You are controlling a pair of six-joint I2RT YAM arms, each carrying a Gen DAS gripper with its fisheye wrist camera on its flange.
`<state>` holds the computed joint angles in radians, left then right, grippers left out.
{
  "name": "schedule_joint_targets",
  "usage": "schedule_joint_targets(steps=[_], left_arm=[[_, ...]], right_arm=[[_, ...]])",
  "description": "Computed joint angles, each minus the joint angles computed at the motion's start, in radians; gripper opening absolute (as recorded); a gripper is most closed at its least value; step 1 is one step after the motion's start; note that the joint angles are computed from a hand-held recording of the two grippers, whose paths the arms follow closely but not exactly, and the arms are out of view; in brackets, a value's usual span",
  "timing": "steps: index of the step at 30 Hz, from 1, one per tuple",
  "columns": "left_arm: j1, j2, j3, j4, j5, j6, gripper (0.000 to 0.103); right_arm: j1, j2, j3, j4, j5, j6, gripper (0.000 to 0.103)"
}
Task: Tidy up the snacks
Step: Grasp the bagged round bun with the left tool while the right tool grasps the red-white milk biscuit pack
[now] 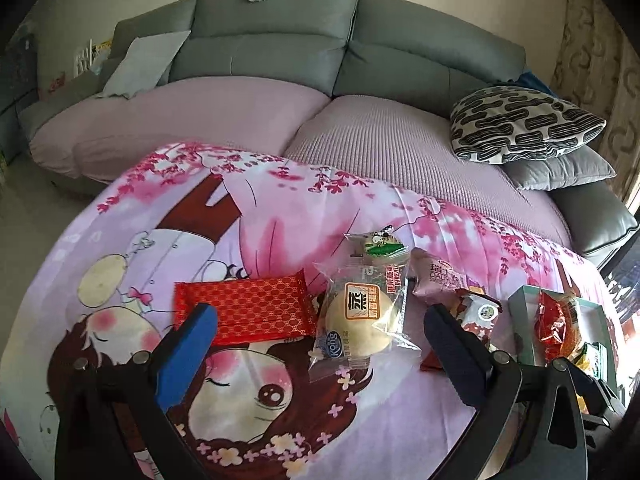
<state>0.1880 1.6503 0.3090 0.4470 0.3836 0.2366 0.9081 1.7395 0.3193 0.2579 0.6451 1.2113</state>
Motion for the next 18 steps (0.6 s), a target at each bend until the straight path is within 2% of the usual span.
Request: schedule_joint_targets(steps=[7,11,15,18], left_arm=[[-0.037,0.094,0.064,-0.019,0.027,-0.069,0.102],[-0.082,0.135,0.086,-0.008,-0.006,-0.086,0.102],[-0.105,0.172,0.123,-0.021,-0.01,-0.095,0.091],[-0.121,0.199,0.146,-0.026,-0.02,-0.099,0.089]], right_arm=[[-0.021,0.051,0.088,-0.044,-0.002,-0.07,0.103],[-0.051,0.094,0.13,-0.025,-0.018,-0.14,0.1],[-0.082,0.134,0.16,-0.005,-0.041,-0.17,0.093],[-0.106,0.152,0.173,0.014,-0.06,-0.192,0.089]])
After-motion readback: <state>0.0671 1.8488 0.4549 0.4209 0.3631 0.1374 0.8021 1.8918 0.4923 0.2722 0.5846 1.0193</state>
